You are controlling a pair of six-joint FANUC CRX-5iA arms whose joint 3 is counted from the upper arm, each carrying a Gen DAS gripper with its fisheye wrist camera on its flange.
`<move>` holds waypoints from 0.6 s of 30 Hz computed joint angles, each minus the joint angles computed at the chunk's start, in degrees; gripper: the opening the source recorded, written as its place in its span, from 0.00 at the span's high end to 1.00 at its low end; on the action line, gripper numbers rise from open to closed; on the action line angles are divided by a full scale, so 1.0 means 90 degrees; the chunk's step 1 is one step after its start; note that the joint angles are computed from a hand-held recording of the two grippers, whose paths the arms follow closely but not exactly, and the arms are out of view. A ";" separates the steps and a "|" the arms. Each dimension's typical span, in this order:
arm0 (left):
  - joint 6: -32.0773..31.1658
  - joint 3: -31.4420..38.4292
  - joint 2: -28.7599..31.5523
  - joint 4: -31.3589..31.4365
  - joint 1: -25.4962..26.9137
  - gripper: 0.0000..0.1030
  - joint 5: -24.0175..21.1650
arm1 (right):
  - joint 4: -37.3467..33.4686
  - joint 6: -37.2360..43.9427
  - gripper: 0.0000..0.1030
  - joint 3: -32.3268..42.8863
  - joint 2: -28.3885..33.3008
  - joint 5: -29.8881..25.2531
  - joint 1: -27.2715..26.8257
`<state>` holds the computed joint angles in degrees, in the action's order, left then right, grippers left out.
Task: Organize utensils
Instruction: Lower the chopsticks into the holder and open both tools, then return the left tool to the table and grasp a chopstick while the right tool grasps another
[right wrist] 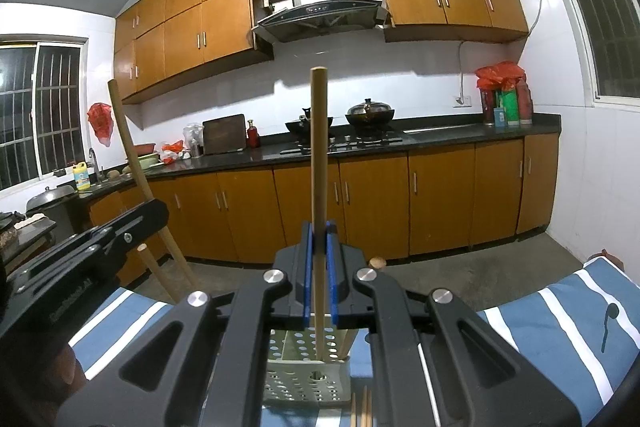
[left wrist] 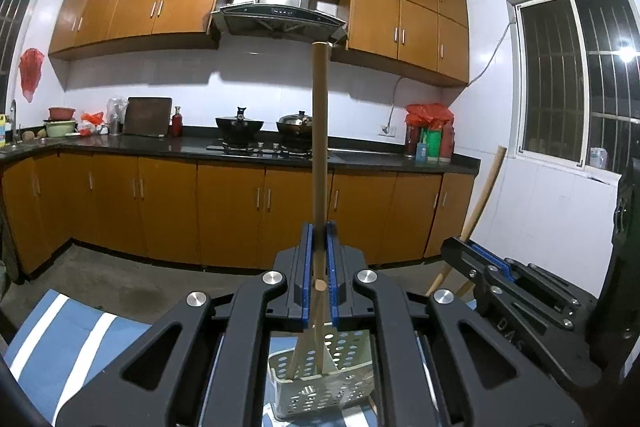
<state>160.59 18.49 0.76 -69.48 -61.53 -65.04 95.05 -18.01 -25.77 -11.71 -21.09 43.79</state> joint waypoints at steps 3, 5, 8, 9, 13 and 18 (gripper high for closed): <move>-0.0079 0.0087 0.0072 -0.0040 -0.0038 0.93 -0.0093 | -0.0069 0.0020 0.92 -0.0008 -0.0011 0.0076 -0.0017; -0.0132 0.0118 0.0090 -0.0022 -0.0032 0.93 -0.0102 | -0.0119 0.0079 0.91 -0.0009 -0.0020 0.0130 -0.0045; -0.0142 0.0130 0.0101 -0.0005 -0.0024 0.91 -0.0109 | -0.0151 0.0145 0.91 -0.0006 -0.0041 0.0115 -0.0021; -0.0116 0.0151 0.0129 -0.0022 -0.0046 0.88 -0.0141 | -0.0176 0.0171 0.91 -0.0001 -0.0050 0.0123 -0.0018; 0.0015 0.0185 0.0145 -0.0088 -0.0108 0.72 -0.0259 | -0.0131 0.0136 0.90 -0.0018 -0.0074 0.0100 0.0013; 0.0142 0.0136 0.0030 -0.0205 -0.0207 0.71 -0.0346 | -0.0027 0.0015 0.83 -0.0141 -0.0254 0.0117 0.0004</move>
